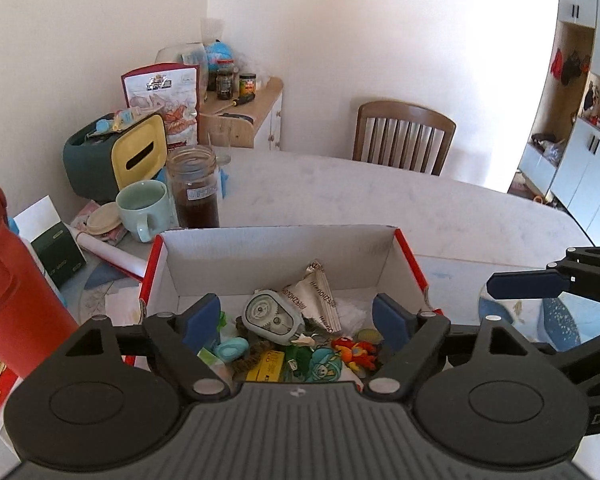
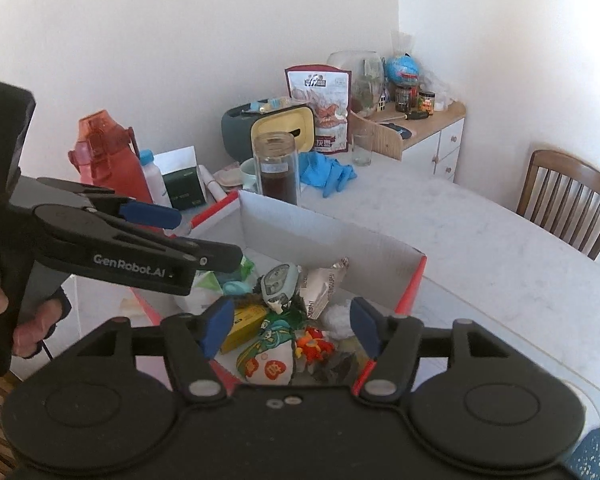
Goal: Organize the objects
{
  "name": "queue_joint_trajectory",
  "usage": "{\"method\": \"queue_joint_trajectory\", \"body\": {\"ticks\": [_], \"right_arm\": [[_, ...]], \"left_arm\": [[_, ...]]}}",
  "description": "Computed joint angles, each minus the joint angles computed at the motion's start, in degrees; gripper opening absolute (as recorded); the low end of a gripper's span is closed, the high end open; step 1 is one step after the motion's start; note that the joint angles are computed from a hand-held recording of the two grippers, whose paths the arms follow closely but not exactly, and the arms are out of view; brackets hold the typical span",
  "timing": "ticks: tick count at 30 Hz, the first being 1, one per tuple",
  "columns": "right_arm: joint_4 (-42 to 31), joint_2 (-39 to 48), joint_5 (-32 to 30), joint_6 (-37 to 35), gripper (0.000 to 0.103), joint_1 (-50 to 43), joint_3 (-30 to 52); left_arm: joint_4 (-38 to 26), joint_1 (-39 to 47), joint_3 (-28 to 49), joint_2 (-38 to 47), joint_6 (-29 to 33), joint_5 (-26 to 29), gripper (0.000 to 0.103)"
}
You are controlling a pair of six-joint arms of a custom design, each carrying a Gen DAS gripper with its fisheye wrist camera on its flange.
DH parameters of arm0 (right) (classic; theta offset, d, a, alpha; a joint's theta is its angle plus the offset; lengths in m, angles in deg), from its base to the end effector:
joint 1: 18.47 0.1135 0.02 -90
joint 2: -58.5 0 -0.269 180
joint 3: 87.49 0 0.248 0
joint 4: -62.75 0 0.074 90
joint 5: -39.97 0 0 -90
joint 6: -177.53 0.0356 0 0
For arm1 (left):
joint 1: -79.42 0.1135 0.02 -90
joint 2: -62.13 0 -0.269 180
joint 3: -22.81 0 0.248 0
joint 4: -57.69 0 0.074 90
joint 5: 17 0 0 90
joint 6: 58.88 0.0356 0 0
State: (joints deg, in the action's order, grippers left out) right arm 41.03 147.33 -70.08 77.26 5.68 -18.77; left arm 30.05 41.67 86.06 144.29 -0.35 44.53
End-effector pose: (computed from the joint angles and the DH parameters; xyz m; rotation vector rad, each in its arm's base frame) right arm 0.2938 0.1451 0.2255 -0.8526 2.1395 0.5269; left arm 0.2400 -0.1643 0.2232 -0.1039 2.2608 -0.0395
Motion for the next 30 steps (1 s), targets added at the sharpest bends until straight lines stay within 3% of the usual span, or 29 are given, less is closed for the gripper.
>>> {"method": "queue_joint_trajectory", "body": {"ticks": [6,9,15,30], "right_arm": [[0.6,-3.1,-1.8,0.3,0.077,-1.7,-2.6],[1.2,-4.7,-3.0,0.6,0.085,-3.1,-4.1],[2.6,-7.4,-6.5,0.9,0.102,-6.1,-6.9],[2.0,-10.5,-13.8,-0.3,0.102,-12.0,-10.0]], "left_arm": [[-0.5,-2.7,-0.3,-1.1,-2.7,-2.6,0.088],[-0.1,-4.3,-0.2,-1.3,-3.0,-4.2,0.103],[-3.2,-8.3,2.4,0.6,-4.8,-9.9,0.103],[-7.3,-13.0,3.5,1.4,-11.0,-16.0,0.103]]}}
